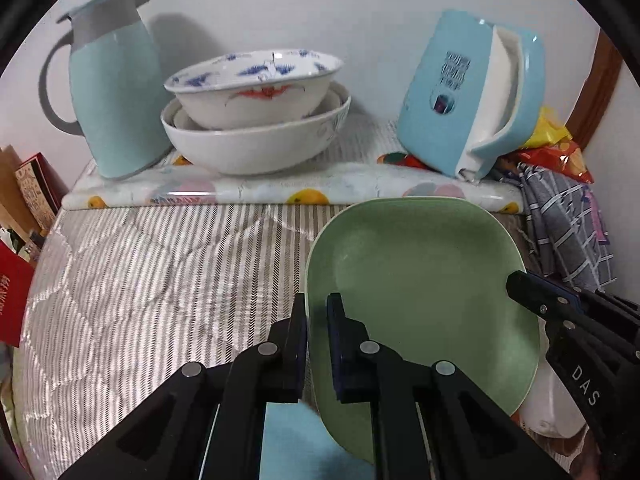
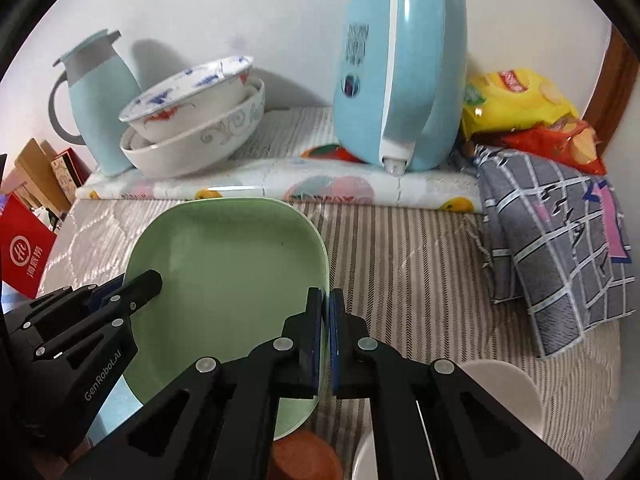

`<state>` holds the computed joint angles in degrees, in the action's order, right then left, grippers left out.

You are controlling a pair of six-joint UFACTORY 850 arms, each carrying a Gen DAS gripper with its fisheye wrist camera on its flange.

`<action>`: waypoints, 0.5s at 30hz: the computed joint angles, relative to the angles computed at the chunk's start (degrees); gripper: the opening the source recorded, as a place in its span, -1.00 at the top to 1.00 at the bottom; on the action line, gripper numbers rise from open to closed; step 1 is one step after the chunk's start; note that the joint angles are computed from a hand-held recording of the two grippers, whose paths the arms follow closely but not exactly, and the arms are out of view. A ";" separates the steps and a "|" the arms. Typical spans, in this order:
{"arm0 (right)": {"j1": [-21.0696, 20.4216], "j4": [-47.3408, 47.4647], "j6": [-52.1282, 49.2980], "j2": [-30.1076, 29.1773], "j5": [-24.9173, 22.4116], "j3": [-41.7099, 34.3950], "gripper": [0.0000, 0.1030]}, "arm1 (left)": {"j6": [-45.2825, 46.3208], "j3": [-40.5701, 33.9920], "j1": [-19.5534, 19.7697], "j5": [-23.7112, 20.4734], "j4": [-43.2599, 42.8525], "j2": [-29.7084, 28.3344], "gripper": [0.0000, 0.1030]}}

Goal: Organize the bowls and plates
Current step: 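Lift the green plate with both grippers and carry it over the blue plate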

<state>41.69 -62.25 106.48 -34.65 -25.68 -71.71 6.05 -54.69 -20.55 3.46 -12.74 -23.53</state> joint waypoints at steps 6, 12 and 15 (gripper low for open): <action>2.27 -2.71 3.05 2.78 -2.24 1.81 0.93 | 0.94 3.94 0.09 1.54 -0.62 4.63 0.81; 5.03 -4.53 6.65 5.71 -4.70 4.06 0.93 | -0.59 7.93 0.15 2.62 0.88 9.14 0.81; 6.35 -5.61 8.71 7.05 -5.65 5.22 0.94 | -1.85 10.05 0.13 3.22 2.02 11.44 0.81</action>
